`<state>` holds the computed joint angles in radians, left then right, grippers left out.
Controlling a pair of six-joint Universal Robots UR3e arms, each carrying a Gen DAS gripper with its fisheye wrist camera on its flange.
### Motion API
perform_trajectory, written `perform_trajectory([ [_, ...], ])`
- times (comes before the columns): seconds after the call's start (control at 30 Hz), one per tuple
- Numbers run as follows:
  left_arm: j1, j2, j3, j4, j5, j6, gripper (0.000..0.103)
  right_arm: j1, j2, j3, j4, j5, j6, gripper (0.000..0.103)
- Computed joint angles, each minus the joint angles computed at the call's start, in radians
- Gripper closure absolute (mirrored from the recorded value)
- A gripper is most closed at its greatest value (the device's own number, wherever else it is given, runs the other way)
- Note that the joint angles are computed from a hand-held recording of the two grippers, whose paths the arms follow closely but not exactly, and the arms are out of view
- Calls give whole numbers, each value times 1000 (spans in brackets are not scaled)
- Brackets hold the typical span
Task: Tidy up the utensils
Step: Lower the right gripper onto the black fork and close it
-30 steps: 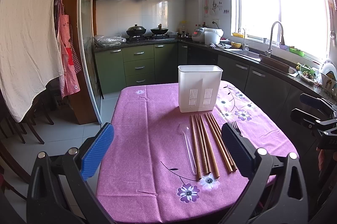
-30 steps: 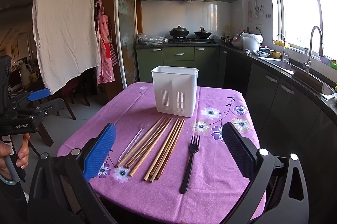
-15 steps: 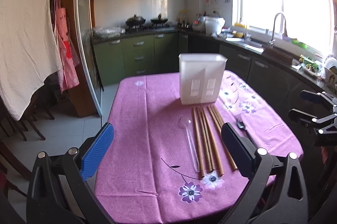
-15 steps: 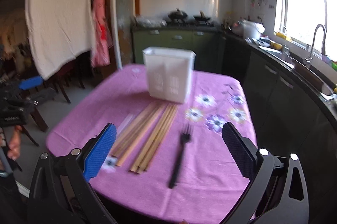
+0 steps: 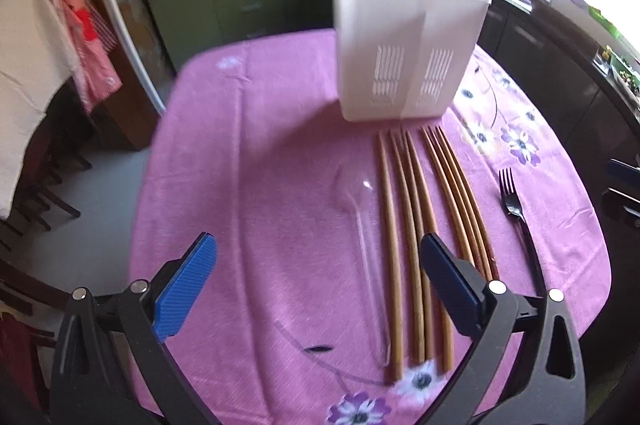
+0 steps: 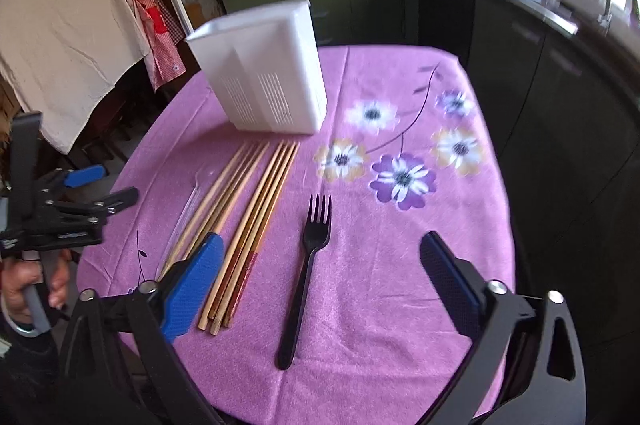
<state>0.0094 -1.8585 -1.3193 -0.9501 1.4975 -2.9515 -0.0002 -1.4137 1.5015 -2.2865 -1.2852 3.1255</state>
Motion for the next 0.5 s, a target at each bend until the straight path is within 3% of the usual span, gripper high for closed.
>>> perform_trajectory([
  [0.1,-17,-90,109,-83,13,-25,28,-23,64,-47,25,21,-2,34],
  [0.23,-33,-195,247,-191,12,-51,38,-37,121,-84,36,43,-6,48],
  [0.3,-38,-235,302,-225,14,-63,43,-21,143,-112,46,20,-2,53],
  [0.5,-62,-340,461,-314,37,-87,51,-5,174,-144,52,6,-10,53],
])
